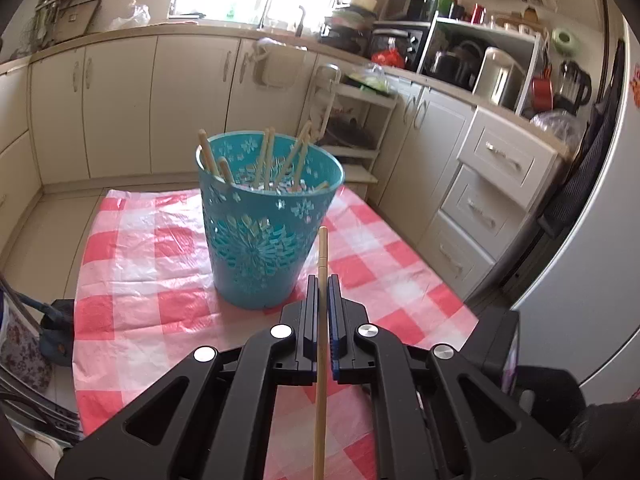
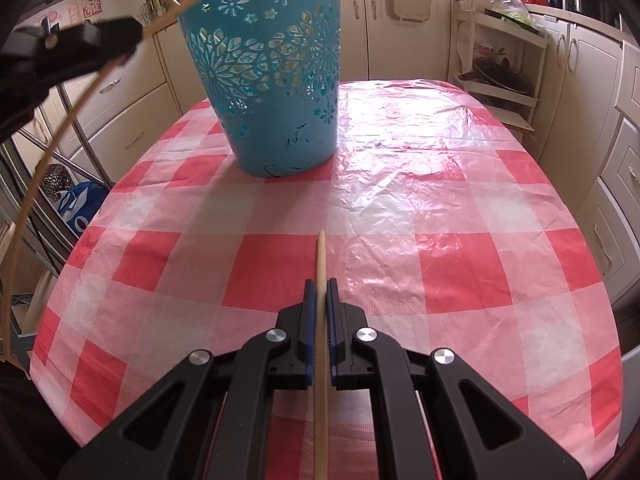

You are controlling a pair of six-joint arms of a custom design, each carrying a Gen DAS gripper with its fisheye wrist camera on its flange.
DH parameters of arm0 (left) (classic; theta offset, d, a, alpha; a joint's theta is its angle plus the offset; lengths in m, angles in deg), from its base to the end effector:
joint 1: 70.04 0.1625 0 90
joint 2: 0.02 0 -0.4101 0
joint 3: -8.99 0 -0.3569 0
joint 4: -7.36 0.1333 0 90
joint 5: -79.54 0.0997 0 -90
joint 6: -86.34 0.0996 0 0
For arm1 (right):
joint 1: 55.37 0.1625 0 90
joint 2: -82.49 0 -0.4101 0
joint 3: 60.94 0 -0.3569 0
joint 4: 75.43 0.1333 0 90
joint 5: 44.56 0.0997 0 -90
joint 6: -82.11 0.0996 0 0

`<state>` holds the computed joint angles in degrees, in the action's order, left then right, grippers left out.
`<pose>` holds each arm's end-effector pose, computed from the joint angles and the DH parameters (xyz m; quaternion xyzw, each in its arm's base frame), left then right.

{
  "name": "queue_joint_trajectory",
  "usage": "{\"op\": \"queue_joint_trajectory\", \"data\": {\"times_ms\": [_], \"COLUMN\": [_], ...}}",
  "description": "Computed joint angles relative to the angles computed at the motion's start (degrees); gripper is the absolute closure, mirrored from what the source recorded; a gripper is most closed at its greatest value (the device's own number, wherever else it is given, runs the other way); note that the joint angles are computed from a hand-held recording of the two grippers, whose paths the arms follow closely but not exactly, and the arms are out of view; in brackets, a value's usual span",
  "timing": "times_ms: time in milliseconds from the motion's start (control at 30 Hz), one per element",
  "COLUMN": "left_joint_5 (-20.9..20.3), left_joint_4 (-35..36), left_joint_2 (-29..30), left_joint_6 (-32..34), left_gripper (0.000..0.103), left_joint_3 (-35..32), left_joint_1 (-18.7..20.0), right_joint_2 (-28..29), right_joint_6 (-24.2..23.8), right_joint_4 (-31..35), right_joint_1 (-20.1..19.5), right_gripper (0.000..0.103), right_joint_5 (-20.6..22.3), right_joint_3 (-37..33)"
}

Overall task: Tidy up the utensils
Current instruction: 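Lift the left tool's chopstick over the basket while the right tool holds its chopstick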

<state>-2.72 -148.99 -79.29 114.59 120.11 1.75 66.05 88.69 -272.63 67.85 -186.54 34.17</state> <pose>-0.0224 -0.5375 0.3522 0.3574 0.8835 -0.2891 0.0901 0.3638 -0.4555 -0.0777 0.0956 -0.8726 0.3528 0.3240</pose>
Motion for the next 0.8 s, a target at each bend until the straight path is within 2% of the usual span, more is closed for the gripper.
{"op": "queue_joint_trajectory", "data": {"times_ms": [333,533,633,800], "left_joint_5": [-7.2,-9.4,-8.5,-4.7], "left_joint_4": [0.9,-1.5,-6.0,-13.6], "left_joint_2": [0.6,2.1,3.5,9.3], "left_joint_6": [-7.4,-10.2,-10.6,-12.6], "left_gripper": [0.099,0.099,0.099,0.099], "left_joint_3": [-6.2,-9.0,-10.0,-14.9], "left_joint_1": [3.4,3.4,2.0,-1.0], "right_joint_2": [-0.7,-1.4,-1.9,-3.1], "right_joint_6": [0.6,0.4,0.5,1.4], "right_joint_4": [-1.0,-2.1,-2.8,-5.0], "right_joint_1": [-0.4,-0.9,-1.3,-2.4], "right_gripper": [0.097,0.097,0.097,0.097], "right_joint_5": [1.7,3.9,5.5,9.5], "right_joint_3": [1.0,2.1,2.9,5.1]}}
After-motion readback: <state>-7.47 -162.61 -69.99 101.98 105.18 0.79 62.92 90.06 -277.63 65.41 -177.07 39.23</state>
